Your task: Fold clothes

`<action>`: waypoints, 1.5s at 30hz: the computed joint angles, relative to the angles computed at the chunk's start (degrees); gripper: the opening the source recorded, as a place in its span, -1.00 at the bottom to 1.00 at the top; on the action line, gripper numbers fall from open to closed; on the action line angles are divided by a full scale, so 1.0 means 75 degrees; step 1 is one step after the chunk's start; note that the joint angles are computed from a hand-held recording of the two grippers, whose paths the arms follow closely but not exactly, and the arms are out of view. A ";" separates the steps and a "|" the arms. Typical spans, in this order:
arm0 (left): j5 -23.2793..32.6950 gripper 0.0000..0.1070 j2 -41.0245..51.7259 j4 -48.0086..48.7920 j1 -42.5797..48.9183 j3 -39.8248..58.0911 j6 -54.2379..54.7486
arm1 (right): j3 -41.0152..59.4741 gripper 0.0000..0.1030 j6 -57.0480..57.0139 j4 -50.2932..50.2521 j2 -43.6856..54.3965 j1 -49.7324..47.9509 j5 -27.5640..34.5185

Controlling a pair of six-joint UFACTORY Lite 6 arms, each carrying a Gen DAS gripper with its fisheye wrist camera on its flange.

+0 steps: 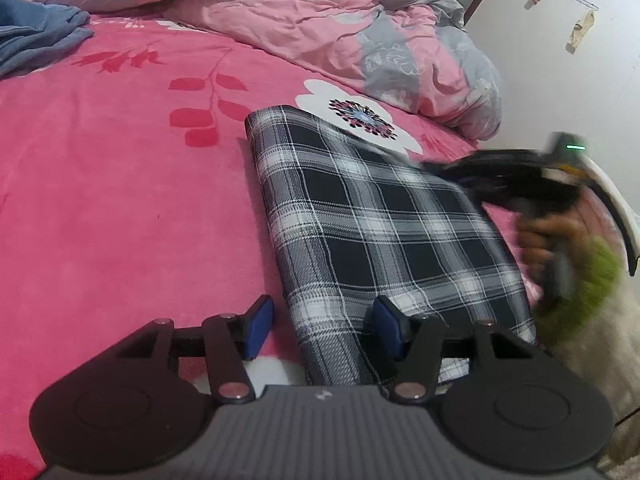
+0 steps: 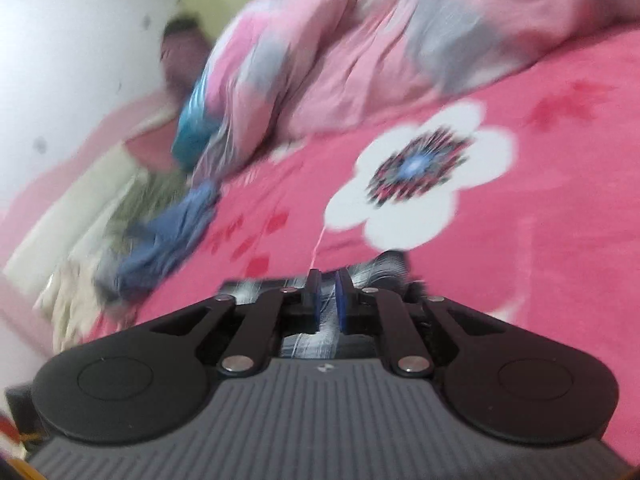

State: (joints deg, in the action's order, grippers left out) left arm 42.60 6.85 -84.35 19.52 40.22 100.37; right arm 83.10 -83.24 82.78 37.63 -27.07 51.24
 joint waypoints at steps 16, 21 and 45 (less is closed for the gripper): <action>0.0948 0.03 -0.1021 0.1146 0.1360 -0.1049 0.0136 | -0.5542 -0.61 -0.2115 -0.0328 -0.4872 -0.1266 0.1643; 0.1034 0.00 -0.1799 0.1235 0.1694 -0.1826 0.0440 | -0.7990 -0.56 -0.2919 -0.0644 -0.6307 -0.0779 0.1030; 0.2340 -0.15 -0.1213 0.1690 0.2906 -0.1183 -0.0262 | -0.8768 -0.52 -0.1049 -0.1227 -0.8175 0.0744 0.0608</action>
State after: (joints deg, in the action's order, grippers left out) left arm 60.15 -2.25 -71.68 41.31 31.35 98.41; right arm 17.34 -91.11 73.58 -23.68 -21.50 55.80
